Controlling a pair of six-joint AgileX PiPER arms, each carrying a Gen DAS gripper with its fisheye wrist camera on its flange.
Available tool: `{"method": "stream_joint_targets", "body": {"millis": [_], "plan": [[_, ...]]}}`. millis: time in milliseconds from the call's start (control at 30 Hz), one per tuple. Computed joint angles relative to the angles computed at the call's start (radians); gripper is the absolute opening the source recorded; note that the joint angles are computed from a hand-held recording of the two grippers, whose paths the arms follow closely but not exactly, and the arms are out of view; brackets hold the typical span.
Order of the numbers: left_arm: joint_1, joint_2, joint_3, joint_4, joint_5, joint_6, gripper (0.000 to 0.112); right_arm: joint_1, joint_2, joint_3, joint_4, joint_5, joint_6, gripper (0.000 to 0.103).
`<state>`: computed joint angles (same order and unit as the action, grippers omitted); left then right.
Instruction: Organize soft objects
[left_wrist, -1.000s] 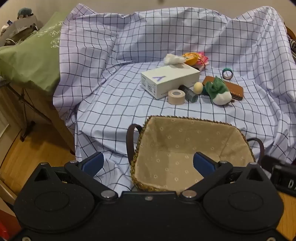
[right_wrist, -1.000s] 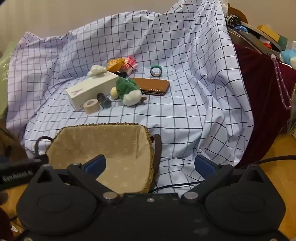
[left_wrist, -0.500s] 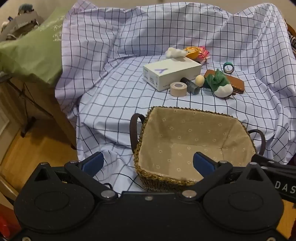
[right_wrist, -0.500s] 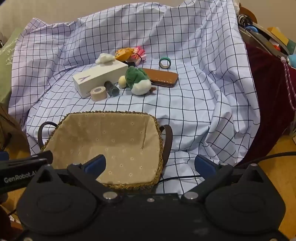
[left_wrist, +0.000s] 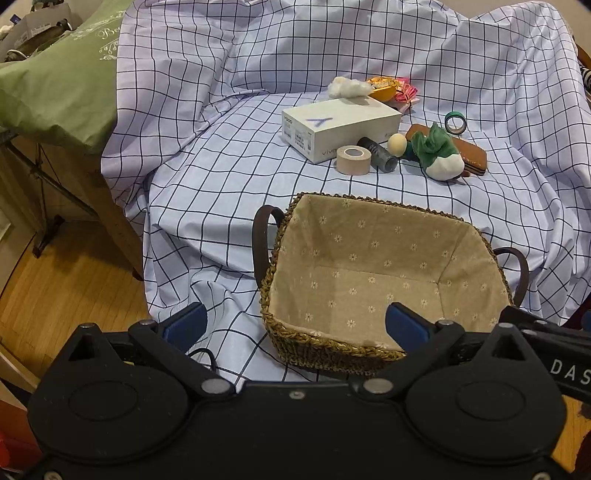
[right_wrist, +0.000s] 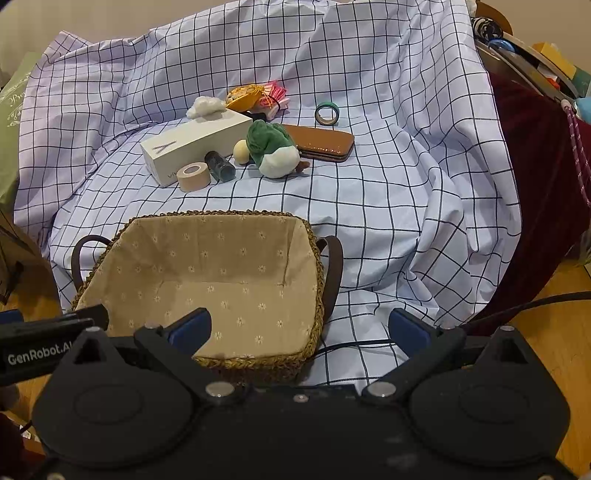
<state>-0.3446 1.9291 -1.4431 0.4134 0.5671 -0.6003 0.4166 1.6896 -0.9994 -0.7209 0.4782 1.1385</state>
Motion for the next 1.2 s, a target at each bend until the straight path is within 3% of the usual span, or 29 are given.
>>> {"method": "stream_joint_targets", "body": {"millis": [1200], "plan": [[0.003,0.015,-0.020,-0.042,0.020,0.042,0.099,0.008,0.011,-0.001,0.000,0.004,0.015,0.102]]}}
